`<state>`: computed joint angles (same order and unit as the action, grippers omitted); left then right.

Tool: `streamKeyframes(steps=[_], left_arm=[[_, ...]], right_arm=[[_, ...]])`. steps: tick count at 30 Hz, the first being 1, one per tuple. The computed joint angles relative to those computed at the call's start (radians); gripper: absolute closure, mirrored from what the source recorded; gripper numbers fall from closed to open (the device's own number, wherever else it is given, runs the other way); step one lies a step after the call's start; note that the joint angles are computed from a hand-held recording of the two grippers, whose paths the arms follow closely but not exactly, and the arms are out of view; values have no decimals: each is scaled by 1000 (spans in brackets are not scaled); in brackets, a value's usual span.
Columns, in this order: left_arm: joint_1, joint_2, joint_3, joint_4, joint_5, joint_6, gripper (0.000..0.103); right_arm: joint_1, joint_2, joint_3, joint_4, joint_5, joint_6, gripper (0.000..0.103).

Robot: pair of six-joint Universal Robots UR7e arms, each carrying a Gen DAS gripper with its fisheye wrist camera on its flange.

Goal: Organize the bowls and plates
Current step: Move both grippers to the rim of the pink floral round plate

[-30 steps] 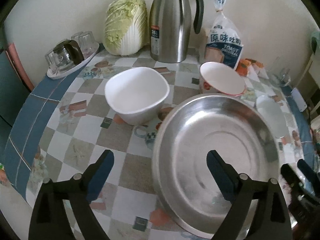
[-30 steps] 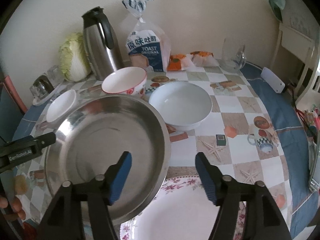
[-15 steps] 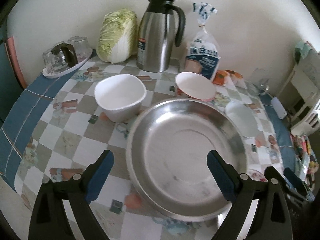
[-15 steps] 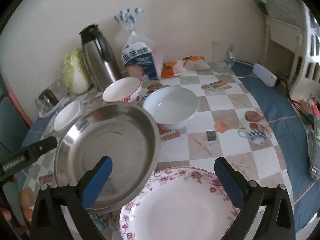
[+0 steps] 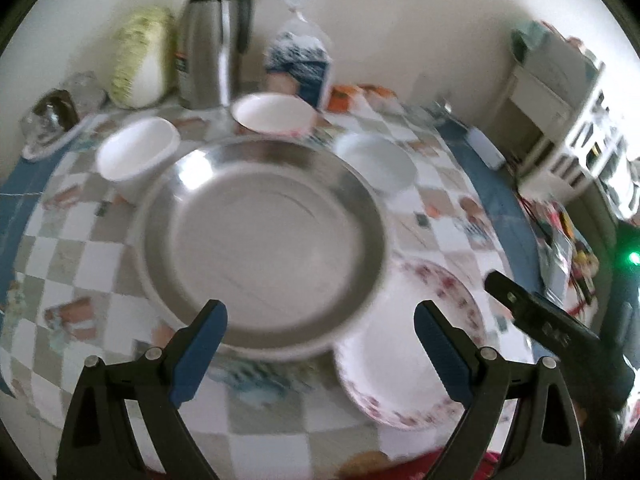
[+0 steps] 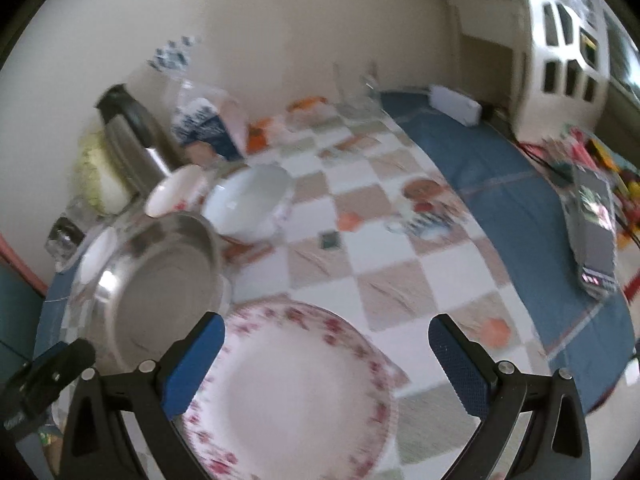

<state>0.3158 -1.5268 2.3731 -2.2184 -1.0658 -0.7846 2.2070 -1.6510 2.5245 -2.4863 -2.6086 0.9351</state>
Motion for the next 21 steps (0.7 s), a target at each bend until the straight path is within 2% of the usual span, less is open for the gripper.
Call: streamKeyframes(steps=[4, 9, 17, 21], left_arm=[[-27, 34, 7, -13, -65, -8, 8], [-42, 57, 14, -12, -111, -24, 8], [-2, 82, 19, 2, -156, -79, 8], [25, 101, 23, -6, -188, -107, 8]], right_arm=[[-34, -88, 36, 48, 32, 40, 0], [-82, -139, 59, 82, 98, 55, 0], [-123, -108, 72, 41, 170, -8, 0], [-144, -102, 73, 45, 189, -6, 0]])
